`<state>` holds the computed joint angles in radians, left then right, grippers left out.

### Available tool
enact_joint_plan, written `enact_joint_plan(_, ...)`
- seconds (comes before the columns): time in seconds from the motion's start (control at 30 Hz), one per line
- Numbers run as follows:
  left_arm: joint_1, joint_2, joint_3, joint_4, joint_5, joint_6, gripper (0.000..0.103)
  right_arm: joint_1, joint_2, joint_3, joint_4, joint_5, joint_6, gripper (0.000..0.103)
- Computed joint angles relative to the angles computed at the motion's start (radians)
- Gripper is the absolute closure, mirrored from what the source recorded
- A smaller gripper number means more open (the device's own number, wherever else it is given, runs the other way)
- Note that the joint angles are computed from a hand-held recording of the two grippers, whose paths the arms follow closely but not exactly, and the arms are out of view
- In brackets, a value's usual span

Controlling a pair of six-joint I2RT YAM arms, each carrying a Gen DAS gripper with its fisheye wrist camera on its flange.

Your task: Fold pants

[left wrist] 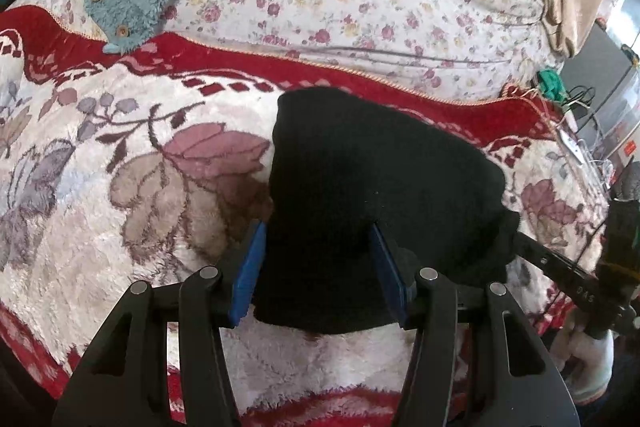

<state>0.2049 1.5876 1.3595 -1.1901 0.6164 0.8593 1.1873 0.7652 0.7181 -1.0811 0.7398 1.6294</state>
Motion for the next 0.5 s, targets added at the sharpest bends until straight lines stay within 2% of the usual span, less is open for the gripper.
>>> enact_joint_plan(0.1, -0.005, -0.018, -0.028, 0.031, -0.008, -0.013, 0.05, 0.074, 0.038, 0.052, -0.11, 0.068, 0.146, 0.097)
enact_joint_plan(0.17, -0.006, -0.027, -0.038, 0.042, -0.01, -0.014, 0.05, 0.09, 0.082, 0.11, -0.187, 0.097, 0.188, 0.094)
enact_joint_plan(0.2, -0.006, -0.031, -0.042, 0.047, -0.01, -0.015, 0.05, 0.097, 0.094, 0.132, -0.208, 0.113, 0.188, 0.085)
enact_joint_plan(0.23, -0.007, -0.032, -0.044, 0.05, -0.011, -0.018, 0.05, 0.094, 0.094, 0.145, -0.207, 0.122, 0.168, 0.064)
enact_joint_plan(0.27, -0.008, -0.033, -0.046, 0.053, -0.011, -0.021, 0.05, 0.076, 0.079, 0.145, -0.176, 0.115, 0.126, 0.054)
enact_joint_plan(0.3, -0.01, -0.038, -0.051, 0.058, -0.012, -0.024, 0.05, 0.051, 0.063, 0.136, -0.137, 0.101, 0.082, 0.048)
enact_joint_plan(0.43, -0.012, -0.046, -0.062, 0.074, -0.019, -0.021, 0.05, -0.098, 0.054, 0.081, 0.024, -0.025, -0.106, 0.049)
enact_joint_plan(0.47, -0.013, -0.049, -0.064, 0.077, -0.021, -0.022, 0.05, -0.126, 0.055, 0.059, 0.06, -0.048, -0.131, 0.052)
enact_joint_plan(0.5, -0.015, -0.051, -0.068, 0.081, -0.024, -0.024, 0.05, -0.15, 0.049, 0.038, 0.088, -0.068, -0.148, 0.064)
